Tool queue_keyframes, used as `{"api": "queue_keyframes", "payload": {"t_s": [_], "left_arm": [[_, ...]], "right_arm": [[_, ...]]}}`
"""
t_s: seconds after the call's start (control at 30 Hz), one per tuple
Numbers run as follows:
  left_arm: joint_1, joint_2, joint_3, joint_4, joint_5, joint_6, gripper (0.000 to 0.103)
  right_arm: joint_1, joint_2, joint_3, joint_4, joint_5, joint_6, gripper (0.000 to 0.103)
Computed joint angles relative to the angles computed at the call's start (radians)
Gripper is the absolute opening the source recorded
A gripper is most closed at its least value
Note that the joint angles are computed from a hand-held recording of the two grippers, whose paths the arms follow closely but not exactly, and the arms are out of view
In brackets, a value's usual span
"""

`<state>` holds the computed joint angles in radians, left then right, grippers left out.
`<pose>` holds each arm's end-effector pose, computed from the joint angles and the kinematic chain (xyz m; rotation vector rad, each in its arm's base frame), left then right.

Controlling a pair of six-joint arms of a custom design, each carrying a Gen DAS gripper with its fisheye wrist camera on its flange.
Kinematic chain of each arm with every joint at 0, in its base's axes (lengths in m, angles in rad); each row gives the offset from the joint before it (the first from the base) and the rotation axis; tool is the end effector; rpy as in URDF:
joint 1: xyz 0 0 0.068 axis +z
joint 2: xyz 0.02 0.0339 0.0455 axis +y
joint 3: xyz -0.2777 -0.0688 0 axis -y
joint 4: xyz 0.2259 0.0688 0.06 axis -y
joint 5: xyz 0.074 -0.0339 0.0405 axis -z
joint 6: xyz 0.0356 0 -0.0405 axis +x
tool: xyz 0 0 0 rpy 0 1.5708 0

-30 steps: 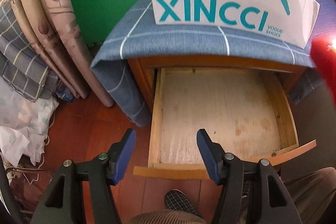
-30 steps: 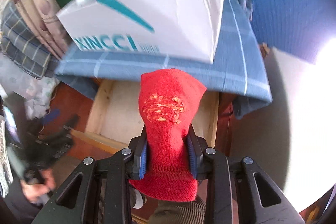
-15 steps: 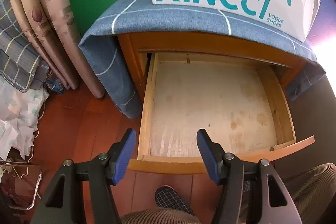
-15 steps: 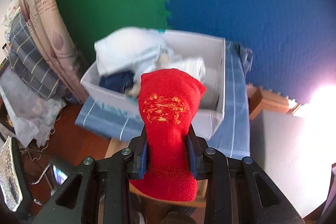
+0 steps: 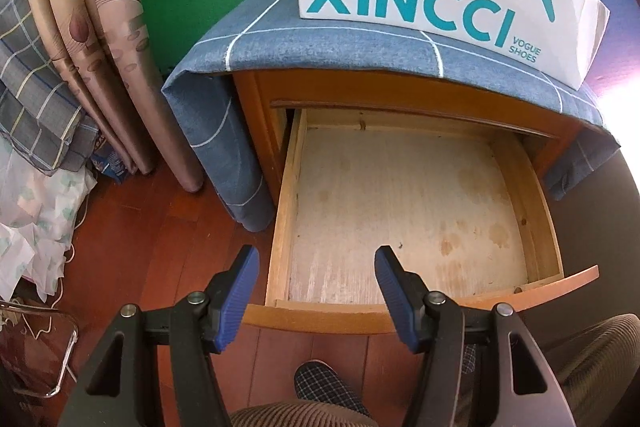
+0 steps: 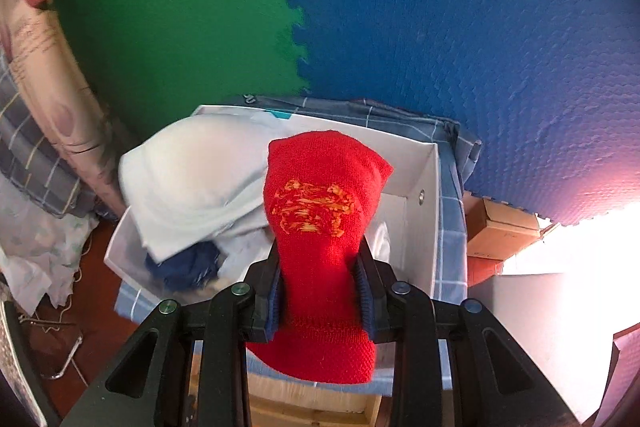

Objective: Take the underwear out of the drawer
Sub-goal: 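Lower the red sock into the white box with the right tool, then open the right tool to release the red sock in the box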

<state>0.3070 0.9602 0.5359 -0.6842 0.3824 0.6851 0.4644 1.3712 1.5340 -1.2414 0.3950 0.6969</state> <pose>0.1366 0.0294 0.2069 0.5944 2.4874 -0.1487 0.2105 0.0901 0.3873 0.4180 2.4876 -0.0744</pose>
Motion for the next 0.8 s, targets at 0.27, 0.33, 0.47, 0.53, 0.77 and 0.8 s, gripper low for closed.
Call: {"api": "queue_keyframes", "payload": {"t_s": [0.27, 0.33, 0.47, 0.53, 0.77, 0.8], "left_arm": [[-0.016, 0.013, -0.003, 0.015, -0.023, -0.018, 0.062], [-0.024, 0.016, -0.003, 0.019, -0.032, -0.024, 0.062], [-0.040, 0.018, -0.005, 0.021, -0.046, -0.032, 0.062], [-0.049, 0.023, -0.006, 0.025, -0.054, -0.032, 0.062], [-0.075, 0.016, -0.014, 0.035, -0.072, -0.042, 0.062], [-0.075, 0.014, -0.016, 0.037, -0.075, -0.044, 0.062]], "right_arm": [[-0.142, 0.098, -0.065, 0.129, -0.068, -0.076, 0.034], [-0.154, 0.118, -0.071, 0.150, -0.070, -0.084, 0.038], [-0.153, 0.151, -0.082, 0.175, -0.056, -0.093, 0.043], [-0.147, 0.160, -0.099, 0.193, -0.040, -0.099, 0.048], [-0.130, 0.144, -0.112, 0.214, -0.024, -0.107, 0.061], [-0.125, 0.138, -0.114, 0.212, -0.017, -0.105, 0.063]]}}
